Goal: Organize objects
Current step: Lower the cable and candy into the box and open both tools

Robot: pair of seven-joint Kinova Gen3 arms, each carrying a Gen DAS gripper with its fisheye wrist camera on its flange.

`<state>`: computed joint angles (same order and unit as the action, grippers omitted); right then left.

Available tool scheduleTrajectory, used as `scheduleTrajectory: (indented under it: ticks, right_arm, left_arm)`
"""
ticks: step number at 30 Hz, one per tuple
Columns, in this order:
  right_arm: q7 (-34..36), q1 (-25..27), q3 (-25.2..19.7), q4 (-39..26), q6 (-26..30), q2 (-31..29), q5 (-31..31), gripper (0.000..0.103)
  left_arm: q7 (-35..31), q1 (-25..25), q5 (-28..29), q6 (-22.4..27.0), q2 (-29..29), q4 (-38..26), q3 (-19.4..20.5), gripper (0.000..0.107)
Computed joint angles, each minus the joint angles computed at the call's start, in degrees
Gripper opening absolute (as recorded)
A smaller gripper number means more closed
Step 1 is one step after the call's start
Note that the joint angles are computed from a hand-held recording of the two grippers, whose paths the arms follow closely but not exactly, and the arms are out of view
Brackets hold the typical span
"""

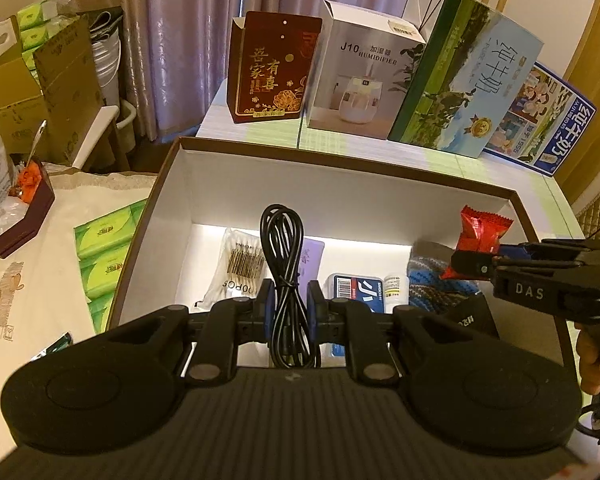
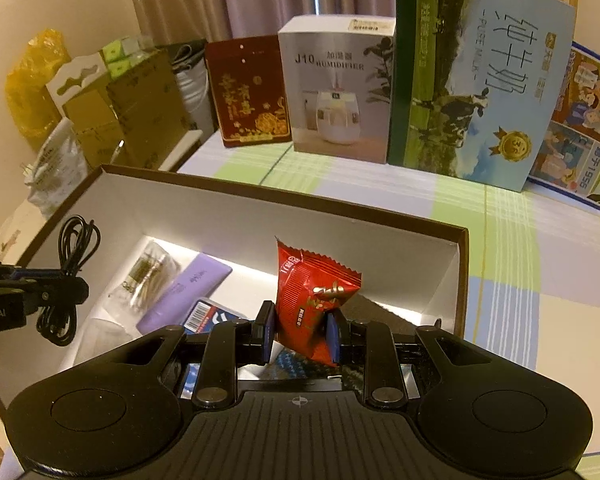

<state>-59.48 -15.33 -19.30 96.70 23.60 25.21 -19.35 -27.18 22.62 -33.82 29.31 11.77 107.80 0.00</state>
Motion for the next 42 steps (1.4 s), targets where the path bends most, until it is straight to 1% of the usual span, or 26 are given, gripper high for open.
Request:
scheduleTrajectory:
  ticks: [3, 9, 11, 13, 14, 15, 16, 20, 23, 25, 30, 33, 37, 40, 41, 42]
  right_arm:
    - [-1.38, -1.69, 1.45, -0.48, -0.11, 0.48, 1.22, 0.023]
    - [-3.31, -3.31, 2.62, -1.31, -0.12, 1.34, 3.60, 0.023]
    - [-2.73, -2.40, 1.49, -1.19, -0.57, 1.58, 3.37, 0.024]
    - [-2.83, -1.92, 0.92, 0.07, -2.98, 1.13, 2.88, 0.034]
    - [-3.22, -2.01, 0.95, 0.49, -3.93, 0.94, 2.93, 0.051]
    - [-3.17, -1.41, 0.30, 0.98, -4.89, 0.79, 2.71, 0.060]
    - [-2.67, -0.46, -0.67, 1.20, -5.21, 0.81, 2.38, 0.060]
    - [-3.92, -1.06, 0.24, 0.65, -4.03, 0.82, 3.37, 0.060]
    - [-4.82, -1.32, 0.88, 0.42, -3.24, 0.94, 3.76, 0.060]
    - [-4.93, -1.48, 1.04, 0.82, -3.70, 0.71, 4.18, 0.061]
    - [-4.81, -0.58, 0.26, 0.77, -3.58, 0.71, 3.76, 0.064]
    - [-4.69, -0.27, 0.01, 0.83, -3.51, 0.54, 3.59, 0.064]
    - [-2.98, 1.20, -1.32, 0.87, -3.15, 0.51, 2.51, 0.068]
    - [-2.18, 1.48, -1.56, 1.18, -3.28, 0.29, 2.02, 0.073]
    - [-1.91, 1.61, -1.68, 1.28, -3.29, 0.21, 1.81, 0.075]
    - [-1.56, 1.84, -1.89, 1.47, -3.31, 0.06, 1.57, 0.076]
  left_arm:
    - [-1.84, -1.13, 1.26, -0.97, 0.36, 0.02, 0.16, 0.012]
    - [-5.10, -2.23, 3.95, -2.65, 1.36, -0.21, -0.31, 0.012]
    - [-6.32, -2.54, 5.01, -3.05, 1.64, -0.35, -0.46, 0.012]
    - [-7.23, -2.67, 5.85, -3.32, 1.93, -0.52, -0.73, 0.012]
    - [-7.76, -2.78, 6.31, -3.46, 2.04, -0.57, -0.82, 0.012]
    - [-8.34, -2.93, 6.80, -3.59, 2.18, -0.67, -0.87, 0.012]
    - [-8.76, -2.98, 7.17, -3.77, 2.35, -0.76, -1.00, 0.012]
    - [-11.12, -3.43, 9.15, -4.57, 2.93, -1.04, -1.05, 0.012]
    - [-14.34, -4.30, 11.35, -5.11, 3.72, -1.78, -0.43, 0.013]
    - [-16.86, -4.90, 13.11, -5.08, 4.56, -2.78, 0.09, 0.012]
    - [-22.07, -5.70, 16.79, -5.60, 6.48, -4.98, 0.57, 0.012]
    - [-24.11, -5.47, 18.40, -4.88, 7.67, -6.46, 0.09, 0.013]
    - [-25.39, -5.04, 19.67, -4.58, 7.80, -6.86, -0.70, 0.020]
    - [-25.54, -4.69, 20.14, -3.63, 7.71, -7.17, -1.13, 0.033]
    - [-25.48, -4.46, 20.02, -3.33, 7.65, -7.26, -1.31, 0.040]
    - [-24.82, -3.77, 19.46, -2.82, 7.56, -7.41, -1.87, 0.043]
